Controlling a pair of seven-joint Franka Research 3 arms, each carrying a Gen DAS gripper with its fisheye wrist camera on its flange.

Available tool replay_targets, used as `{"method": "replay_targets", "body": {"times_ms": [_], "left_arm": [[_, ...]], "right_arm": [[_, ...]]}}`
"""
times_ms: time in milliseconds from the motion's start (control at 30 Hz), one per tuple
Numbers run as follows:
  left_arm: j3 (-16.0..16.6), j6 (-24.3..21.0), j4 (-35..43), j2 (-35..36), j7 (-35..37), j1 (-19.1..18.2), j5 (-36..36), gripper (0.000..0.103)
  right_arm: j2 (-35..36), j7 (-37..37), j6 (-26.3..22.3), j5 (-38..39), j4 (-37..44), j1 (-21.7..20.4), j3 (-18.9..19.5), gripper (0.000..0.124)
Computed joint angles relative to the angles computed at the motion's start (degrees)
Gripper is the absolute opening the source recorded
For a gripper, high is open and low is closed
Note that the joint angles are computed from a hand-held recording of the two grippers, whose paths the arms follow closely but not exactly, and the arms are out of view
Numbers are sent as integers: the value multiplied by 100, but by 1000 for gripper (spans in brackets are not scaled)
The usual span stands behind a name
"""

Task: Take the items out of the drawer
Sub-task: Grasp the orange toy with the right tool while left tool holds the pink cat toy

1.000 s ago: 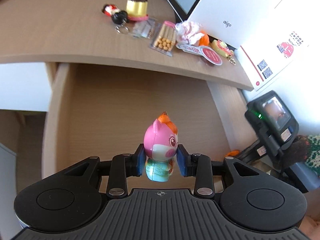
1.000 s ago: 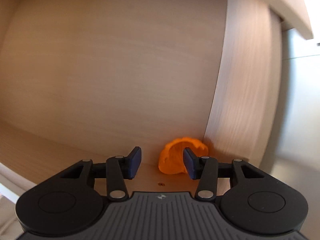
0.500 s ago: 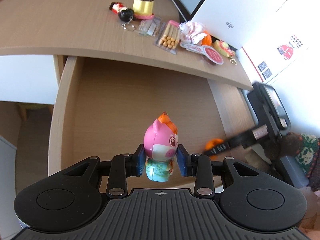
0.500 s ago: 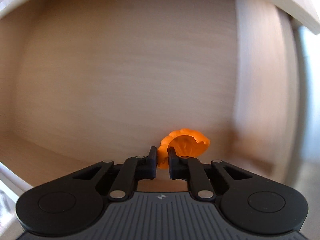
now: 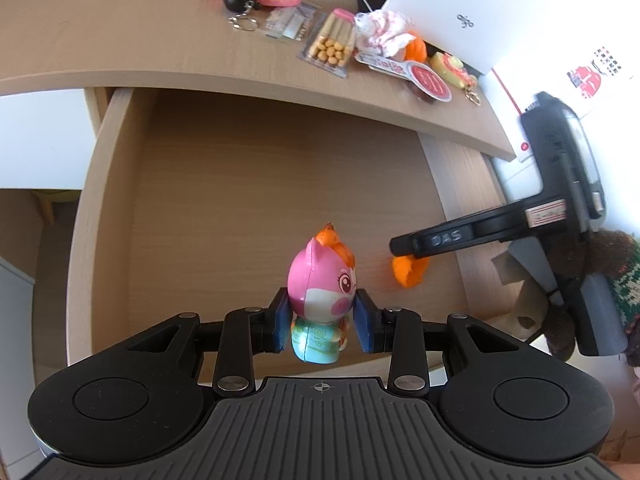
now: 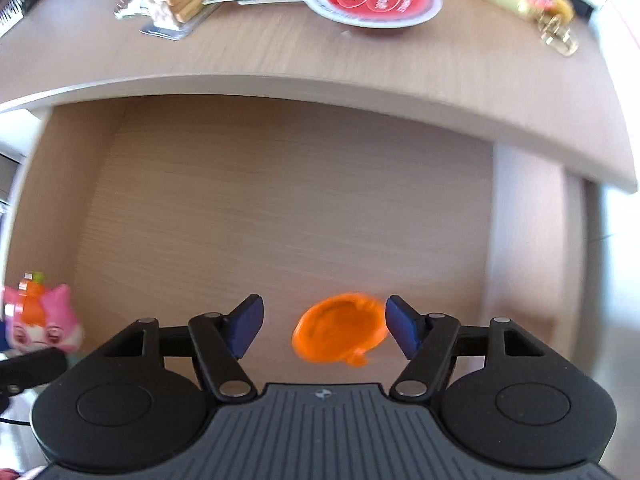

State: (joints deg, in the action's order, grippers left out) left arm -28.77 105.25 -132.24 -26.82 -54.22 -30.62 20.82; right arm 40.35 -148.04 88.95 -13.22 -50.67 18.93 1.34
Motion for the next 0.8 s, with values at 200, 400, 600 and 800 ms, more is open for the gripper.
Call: {"method": "replay_targets", "body": {"times_ms": [200,400,600,800], "left_arm": [[82,-141,182,190,346,-4,-60,37],[96,-10,128,201,340,14,-45,37],[105,127,55,171,312,0,-105,37],[33,253,-97,11,102,-59,-198,37]], "right_arm": [[400,-417,52,921,363,318,-802,71],[116,-134,628,1081,-342,334,-779,69],[717,-254,338,1050,736,292,-828,50],[294,324,901,-144,208,-96,41,50]]}}
